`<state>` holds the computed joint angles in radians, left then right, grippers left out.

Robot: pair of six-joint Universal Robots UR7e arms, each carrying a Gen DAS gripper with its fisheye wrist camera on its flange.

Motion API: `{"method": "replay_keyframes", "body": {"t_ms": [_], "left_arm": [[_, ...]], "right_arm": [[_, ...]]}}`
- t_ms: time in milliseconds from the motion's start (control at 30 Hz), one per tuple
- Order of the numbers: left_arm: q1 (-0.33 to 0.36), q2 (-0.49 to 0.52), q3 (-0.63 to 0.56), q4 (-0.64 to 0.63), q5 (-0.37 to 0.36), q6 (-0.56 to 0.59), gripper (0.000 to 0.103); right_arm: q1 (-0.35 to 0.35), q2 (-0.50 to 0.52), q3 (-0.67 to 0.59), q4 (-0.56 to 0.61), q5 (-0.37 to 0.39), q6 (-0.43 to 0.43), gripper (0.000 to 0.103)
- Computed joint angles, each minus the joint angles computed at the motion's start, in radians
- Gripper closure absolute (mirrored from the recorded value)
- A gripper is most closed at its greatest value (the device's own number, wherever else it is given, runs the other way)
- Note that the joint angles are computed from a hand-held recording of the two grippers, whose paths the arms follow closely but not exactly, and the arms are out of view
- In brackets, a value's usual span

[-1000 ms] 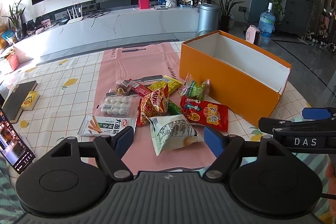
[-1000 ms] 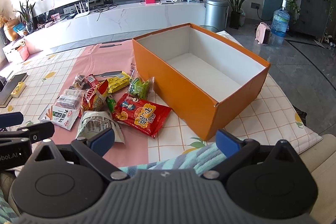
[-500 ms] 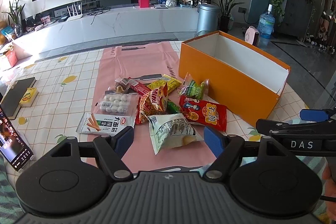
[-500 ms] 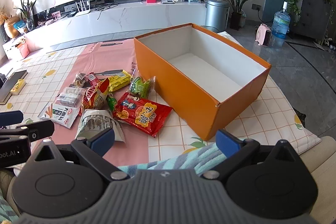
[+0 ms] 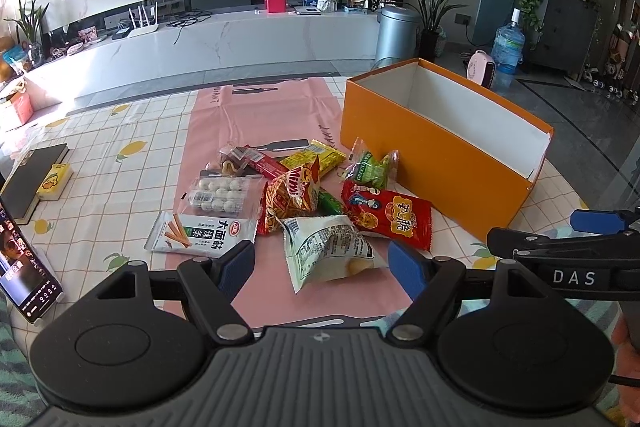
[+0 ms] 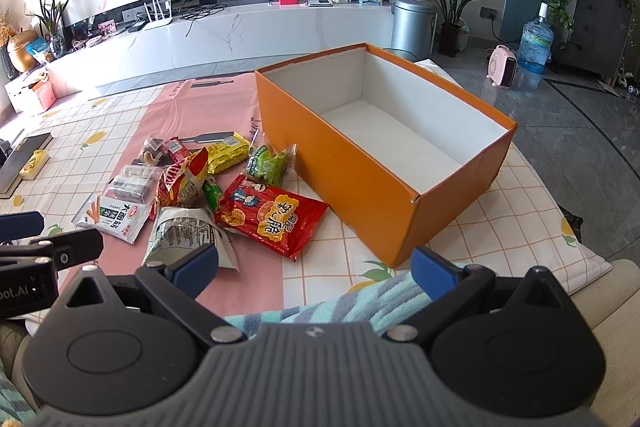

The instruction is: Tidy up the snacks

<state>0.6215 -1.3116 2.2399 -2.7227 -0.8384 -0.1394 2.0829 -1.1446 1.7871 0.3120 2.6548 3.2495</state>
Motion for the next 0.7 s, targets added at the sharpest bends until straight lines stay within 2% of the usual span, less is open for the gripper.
{"method": "replay_keyframes", "body": {"t_ms": [700], "left_arm": [[0.0, -0.004, 0.0, 0.007, -0.007, -0.009, 0.014]], "right_arm": [[-0.003, 0.008, 0.001, -0.005, -0.005, -0.005, 0.004]]}}
